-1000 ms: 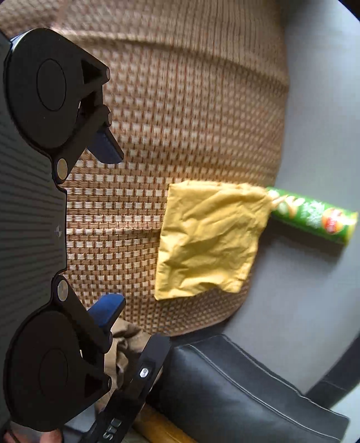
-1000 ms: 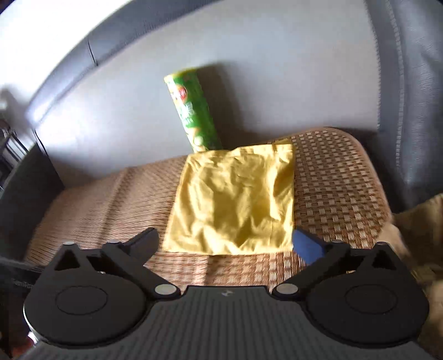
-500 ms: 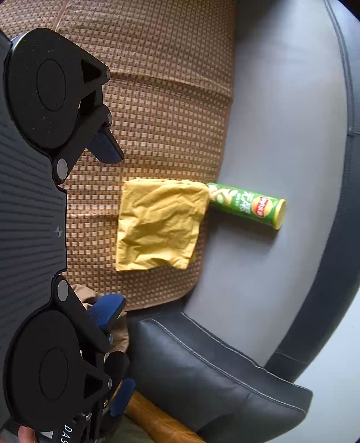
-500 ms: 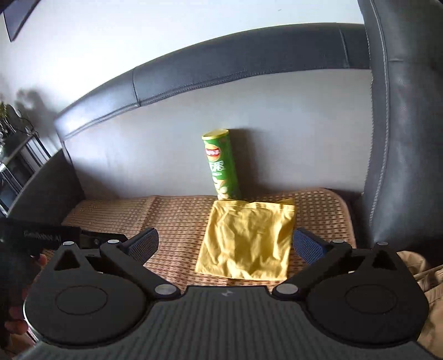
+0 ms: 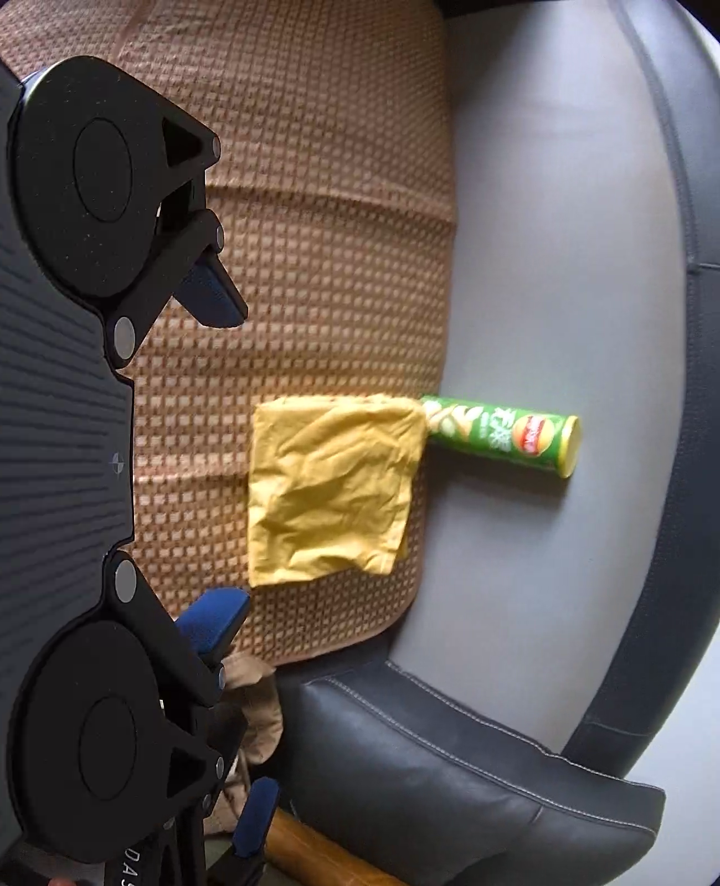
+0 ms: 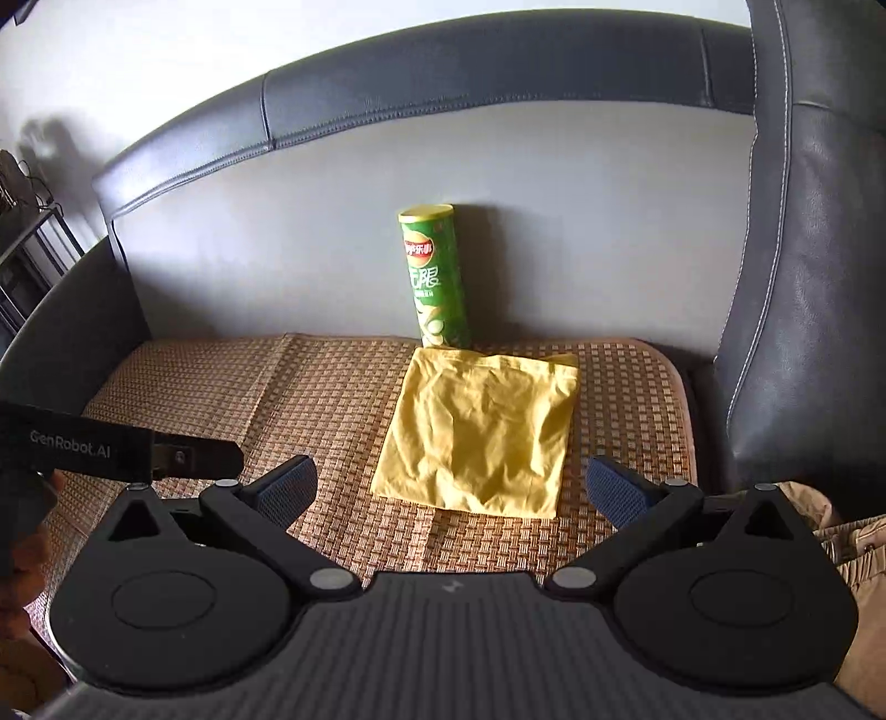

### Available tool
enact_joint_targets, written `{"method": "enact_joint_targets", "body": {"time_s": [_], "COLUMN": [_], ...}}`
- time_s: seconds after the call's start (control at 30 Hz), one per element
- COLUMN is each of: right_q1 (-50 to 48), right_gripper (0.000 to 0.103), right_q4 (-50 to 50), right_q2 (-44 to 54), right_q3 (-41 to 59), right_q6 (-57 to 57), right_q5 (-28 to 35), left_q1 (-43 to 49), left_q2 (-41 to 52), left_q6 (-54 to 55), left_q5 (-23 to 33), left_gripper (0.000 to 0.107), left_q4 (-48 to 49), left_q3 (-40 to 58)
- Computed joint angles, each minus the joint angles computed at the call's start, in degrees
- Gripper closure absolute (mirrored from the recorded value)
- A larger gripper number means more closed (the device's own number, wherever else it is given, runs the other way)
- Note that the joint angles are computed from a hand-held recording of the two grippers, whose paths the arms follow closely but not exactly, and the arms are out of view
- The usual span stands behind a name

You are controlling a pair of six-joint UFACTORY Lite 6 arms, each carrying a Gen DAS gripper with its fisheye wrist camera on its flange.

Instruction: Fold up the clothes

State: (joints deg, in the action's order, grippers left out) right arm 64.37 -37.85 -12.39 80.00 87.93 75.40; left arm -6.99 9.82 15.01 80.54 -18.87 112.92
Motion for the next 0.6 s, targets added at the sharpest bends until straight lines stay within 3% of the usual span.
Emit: {"method": "enact_joint_targets", "body": {"time_s": [0.6], "right_q1": [-0.93], "right_gripper": [0.000], "right_q4": [0.74], "right_q2": [0.68], "right_q3": [1.28], "right_q6": [-1.14], "right_q5": [1.00], "left_q1": [-1.20], "left_q2": [0.94], "left_q6": [1.15], "left_q5": [1.42], "left_gripper": [0.004], "left_q4": [-1.01], "left_q3": [0.99]}}
